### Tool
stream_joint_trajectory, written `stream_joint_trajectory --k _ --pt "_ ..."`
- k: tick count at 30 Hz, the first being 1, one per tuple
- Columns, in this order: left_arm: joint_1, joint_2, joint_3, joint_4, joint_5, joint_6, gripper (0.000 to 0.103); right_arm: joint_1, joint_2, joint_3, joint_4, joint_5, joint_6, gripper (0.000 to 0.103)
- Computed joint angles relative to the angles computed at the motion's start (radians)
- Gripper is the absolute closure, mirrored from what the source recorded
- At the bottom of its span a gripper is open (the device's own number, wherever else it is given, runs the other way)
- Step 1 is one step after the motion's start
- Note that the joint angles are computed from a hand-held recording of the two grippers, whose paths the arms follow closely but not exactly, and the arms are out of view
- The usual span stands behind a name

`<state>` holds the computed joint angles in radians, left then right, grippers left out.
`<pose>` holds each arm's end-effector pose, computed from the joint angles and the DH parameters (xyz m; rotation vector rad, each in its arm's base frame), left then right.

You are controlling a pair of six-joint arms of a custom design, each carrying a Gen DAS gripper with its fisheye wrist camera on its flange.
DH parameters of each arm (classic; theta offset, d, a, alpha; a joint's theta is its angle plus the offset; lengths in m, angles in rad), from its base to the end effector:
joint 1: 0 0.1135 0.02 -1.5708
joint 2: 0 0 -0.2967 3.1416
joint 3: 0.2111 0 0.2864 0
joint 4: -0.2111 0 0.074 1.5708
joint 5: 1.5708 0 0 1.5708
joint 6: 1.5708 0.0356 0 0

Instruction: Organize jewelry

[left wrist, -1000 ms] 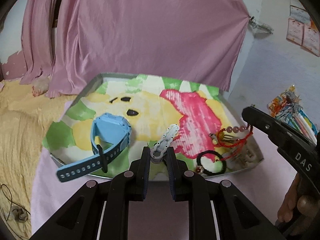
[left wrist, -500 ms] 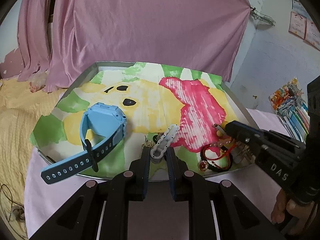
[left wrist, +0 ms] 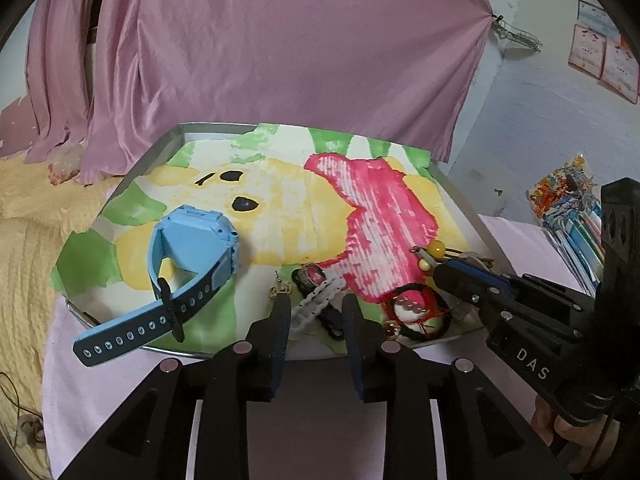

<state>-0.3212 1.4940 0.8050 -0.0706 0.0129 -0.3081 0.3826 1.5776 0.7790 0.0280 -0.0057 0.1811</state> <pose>0.3139 -0.1049 0.2021 0.0220 2.3536 -0.3272 0.3144 0.1268 0.1751 -0.2401 2.3470 0.2840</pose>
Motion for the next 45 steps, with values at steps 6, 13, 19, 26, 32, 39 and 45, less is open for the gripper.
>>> stream_joint_trajectory --k 6,13,19,26,32,39,45 --pt "-0.016 -0.056 -0.04 0.035 -0.019 -0.006 0.076 0.004 -0.069 -0.056 0.054 0.017 0.012 0.086" --pt "-0.045 -0.175 -0.108 0.091 -0.097 -0.02 0.054 0.026 -0.208 -0.162 0.154 0.092 0.036 0.071" --pt "-0.062 -0.279 -0.155 0.103 -0.162 -0.021 0.038 0.032 -0.341 -0.248 0.206 0.141 0.049 0.058" --pt "-0.095 -0.425 -0.243 0.135 -0.26 -0.039 0.006 0.045 -0.496 -0.34 0.228 0.181 0.072 0.038" --pt "-0.148 -0.58 -0.34 0.156 -0.376 -0.058 0.0 0.077 -0.646 -0.428 0.229 0.226 0.095 0.012" --pt "-0.293 -0.768 -0.421 0.081 -0.555 -0.058 0.0 0.15 -0.841 -0.503 0.146 0.292 0.12 0.002" --pt "-0.474 -0.901 -0.459 -0.04 -0.744 -0.094 0.0 0.291 -1.045 -0.556 0.006 0.441 0.138 0.001"
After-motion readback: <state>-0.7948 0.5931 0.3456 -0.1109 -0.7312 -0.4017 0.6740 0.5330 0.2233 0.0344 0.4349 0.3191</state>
